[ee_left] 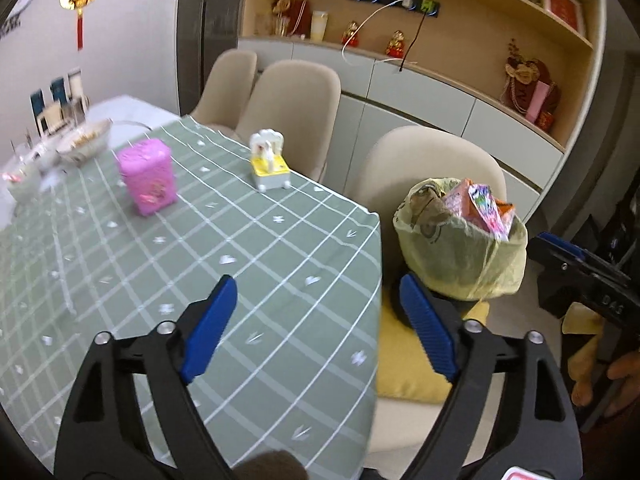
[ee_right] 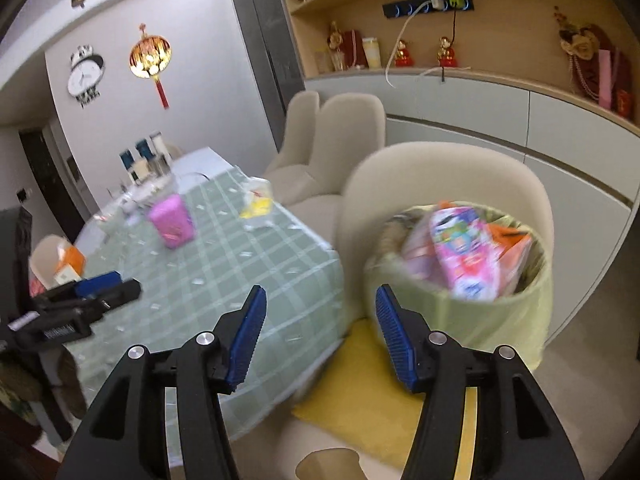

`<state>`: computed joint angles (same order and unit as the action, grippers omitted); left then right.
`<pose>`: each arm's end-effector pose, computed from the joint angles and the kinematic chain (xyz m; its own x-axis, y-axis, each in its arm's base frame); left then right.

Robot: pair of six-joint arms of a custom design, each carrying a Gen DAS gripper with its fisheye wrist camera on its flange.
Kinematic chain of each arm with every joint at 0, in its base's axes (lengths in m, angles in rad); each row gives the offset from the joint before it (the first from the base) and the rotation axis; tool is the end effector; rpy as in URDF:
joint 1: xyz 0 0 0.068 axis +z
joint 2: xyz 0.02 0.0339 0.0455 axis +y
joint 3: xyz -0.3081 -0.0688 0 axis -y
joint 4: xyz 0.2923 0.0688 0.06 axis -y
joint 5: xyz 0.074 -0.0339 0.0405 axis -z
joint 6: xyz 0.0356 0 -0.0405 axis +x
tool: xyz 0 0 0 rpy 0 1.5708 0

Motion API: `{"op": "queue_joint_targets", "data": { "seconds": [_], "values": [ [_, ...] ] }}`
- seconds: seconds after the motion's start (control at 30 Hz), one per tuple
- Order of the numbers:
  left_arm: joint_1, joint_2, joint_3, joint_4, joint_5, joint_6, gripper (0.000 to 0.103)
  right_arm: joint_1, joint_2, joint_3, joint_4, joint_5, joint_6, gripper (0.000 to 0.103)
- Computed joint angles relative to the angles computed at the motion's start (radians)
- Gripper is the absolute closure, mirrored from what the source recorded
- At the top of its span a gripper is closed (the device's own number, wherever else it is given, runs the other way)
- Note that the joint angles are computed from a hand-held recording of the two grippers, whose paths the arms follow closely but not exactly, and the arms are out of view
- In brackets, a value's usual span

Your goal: Collect trash

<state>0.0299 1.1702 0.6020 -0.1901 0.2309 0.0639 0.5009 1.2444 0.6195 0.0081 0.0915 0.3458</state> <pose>0.2575 -0.0004 0.2158 -0.6772 0.0419 -0.7346 0.1806 0.9773 -0.1107 0.2495 0.1329 0.2197 -0.6173 0.0469 -0.7854 -0.2164 0.9496 0.2268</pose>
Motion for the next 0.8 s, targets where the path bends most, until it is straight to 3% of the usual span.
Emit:
{"op": "queue_joint_targets", "data": {
  "seconds": [0.23, 0.37, 0.57, 0.8],
  "values": [
    [0.204, -0.286, -0.114, -0.110, 0.143, 0.174, 0.018, 0.435, -0.009, -0.010, -0.064, 0.431, 0.257, 0.049],
    [0.339, -0.418, -0.156, -0.170, 0.218, 0.260, 0.018, 0.601, 0.046, 0.040, -0.158, 0.604, 0.389, 0.049],
    [0.514, -0.481, -0.162, -0.286, 0.344, 0.396, 0.018, 0.760, 0.124, 0.120, -0.319, 0.769, 0.589, 0.049],
    [0.707, -0.532, -0.145, -0.409, 0.493, 0.514, 0.018, 0.846, 0.168, 0.190, -0.448, 0.843, 0.699, 0.049]
  ]
}}
